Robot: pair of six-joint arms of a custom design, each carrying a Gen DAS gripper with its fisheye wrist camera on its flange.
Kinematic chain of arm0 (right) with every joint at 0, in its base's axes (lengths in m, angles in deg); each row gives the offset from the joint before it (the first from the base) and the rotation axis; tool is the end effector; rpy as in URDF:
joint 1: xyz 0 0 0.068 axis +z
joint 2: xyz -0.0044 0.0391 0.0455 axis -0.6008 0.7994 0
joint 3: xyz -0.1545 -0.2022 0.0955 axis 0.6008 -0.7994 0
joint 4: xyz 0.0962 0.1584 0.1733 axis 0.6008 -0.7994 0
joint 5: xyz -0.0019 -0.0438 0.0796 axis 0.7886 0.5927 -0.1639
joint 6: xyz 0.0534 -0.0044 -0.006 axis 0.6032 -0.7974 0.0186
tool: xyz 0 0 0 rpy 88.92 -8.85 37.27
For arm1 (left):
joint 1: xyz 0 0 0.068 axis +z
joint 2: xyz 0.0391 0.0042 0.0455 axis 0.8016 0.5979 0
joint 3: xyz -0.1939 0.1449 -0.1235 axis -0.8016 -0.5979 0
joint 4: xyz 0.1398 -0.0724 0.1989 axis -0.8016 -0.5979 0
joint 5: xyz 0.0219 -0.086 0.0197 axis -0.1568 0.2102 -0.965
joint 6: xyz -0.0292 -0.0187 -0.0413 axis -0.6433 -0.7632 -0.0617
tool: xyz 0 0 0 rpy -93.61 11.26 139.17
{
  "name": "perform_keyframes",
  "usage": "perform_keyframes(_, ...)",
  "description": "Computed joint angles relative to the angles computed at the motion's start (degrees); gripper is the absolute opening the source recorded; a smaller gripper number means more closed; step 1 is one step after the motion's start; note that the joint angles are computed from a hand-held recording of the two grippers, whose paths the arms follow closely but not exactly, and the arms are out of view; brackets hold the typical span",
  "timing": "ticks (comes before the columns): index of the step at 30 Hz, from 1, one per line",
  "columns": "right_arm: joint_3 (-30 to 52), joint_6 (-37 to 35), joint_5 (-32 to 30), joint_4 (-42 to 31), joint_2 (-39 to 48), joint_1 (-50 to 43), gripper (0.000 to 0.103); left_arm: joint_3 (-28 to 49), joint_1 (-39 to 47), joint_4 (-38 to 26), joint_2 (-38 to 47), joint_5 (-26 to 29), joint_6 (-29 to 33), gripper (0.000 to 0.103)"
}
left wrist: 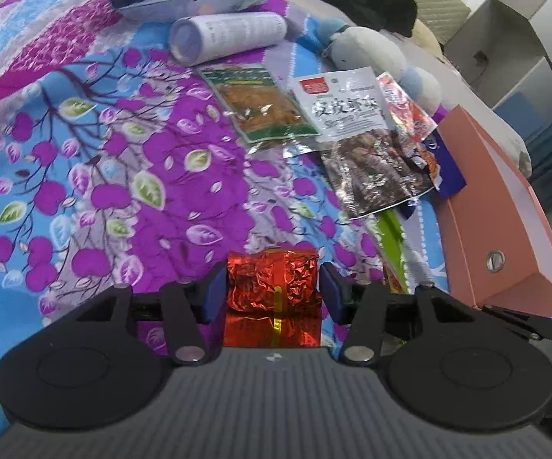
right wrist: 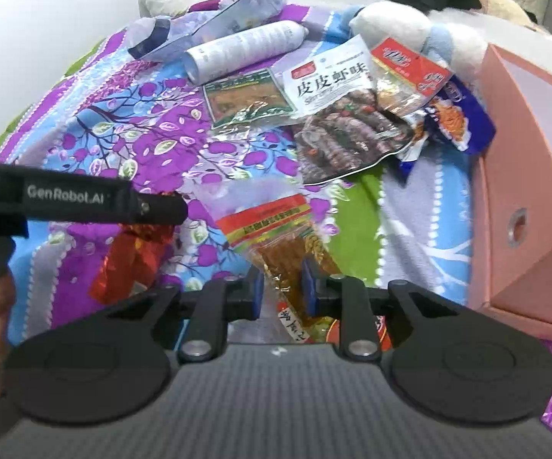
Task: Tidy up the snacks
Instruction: 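Close the right tool on the spicy strip pack and lift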
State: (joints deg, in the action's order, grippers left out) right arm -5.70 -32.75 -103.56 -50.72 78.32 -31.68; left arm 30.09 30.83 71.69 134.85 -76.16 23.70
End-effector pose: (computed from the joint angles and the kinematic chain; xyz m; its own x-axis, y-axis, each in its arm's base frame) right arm 0.3155 0.0380 0.1318 -0.7229 -0.3090 -0.6180 -0.4300 0.9013 0.0523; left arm 0.3006 -0.1243 0.0957 -0.7748 -0.3786 -0.5063 -0.1520 0.8890 -0.4320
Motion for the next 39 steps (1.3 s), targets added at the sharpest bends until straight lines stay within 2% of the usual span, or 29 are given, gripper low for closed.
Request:
perform_keyframes(2, 0.9, 0.4, -3.3, -1.3, 0.5, -1.2, 0.033, -1.0, 0.6, 1.8, 0.0, 1.8, -0.7, 0.06)
perform_keyframes(3, 2.0, 0.1, -5.7, -2.9, 1.2, -2.2, 0.04, -1.5, 0.9, 3.3, 0.2, 2.8, -1.1, 0.066)
perform_keyframes(4, 3.6, -1.0, -8.3, -5.4, 2.2, -3.2, 0.051, -2.1, 1.1, 4.4, 0.2, 3.4, -1.3, 0.073)
perform_keyframes(6, 5.8, -4.2, -11.0, -9.0, 3.7, -4.4, 0.07, -2.2, 0.7, 4.2, 0.1, 2.8, -0.8, 0.075)
perform_keyframes(7, 5.5, -5.1, -10.8, -8.6, 3.7, -4.6, 0.073, -2.0, 0.5, 3.8, 0.1, 2.6, -0.3, 0.075)
perform_keyframes(15, 5.9, -8.4, -9.1, -4.3, 5.8, -7.4, 0.074, -2.3, 0.1, 3.1, 0.7, 1.4, 1.5, 0.075)
perform_keyframes(18, 9.3, -11.0, -6.7, -6.6, 9.5, -6.8, 0.08, -2.4, 0.1, 3.2, 0.8, 1.5, 1.9, 0.074)
perform_keyframes(21, 11.6, -13.3, -7.8, -7.9, 12.3, -7.0, 0.081, -2.2, 0.1, 2.8, 0.8, 1.3, 1.9, 0.074)
perform_keyframes(23, 12.4, -12.7, -8.5, -7.9, 13.4, -7.4, 0.087, -2.3, 0.0, 3.1, 0.9, 1.2, 2.1, 0.074)
perform_keyframes(26, 11.1, -14.5, -9.3, -6.4, 13.2, -7.5, 0.088, -2.0, -0.1, 3.3, 1.3, 1.3, 2.9, 0.073)
perform_keyframes(32, 5.8, -15.4, -7.2, -1.6, 9.8, -5.4, 0.072, -1.8, -0.3, 3.8, 2.1, 1.1, 2.8, 0.068)
perform_keyframes(34, 4.3, -15.7, -6.2, -0.7, 8.4, -4.4, 0.061, -1.9, -0.2, 4.1, 2.0, 1.4, 3.0, 0.067)
perform_keyframes(39, 3.0, -14.1, -4.4, 0.2, 6.6, -3.9, 0.059, -2.2, -0.6, 3.4, 1.3, 0.7, 3.4, 0.067)
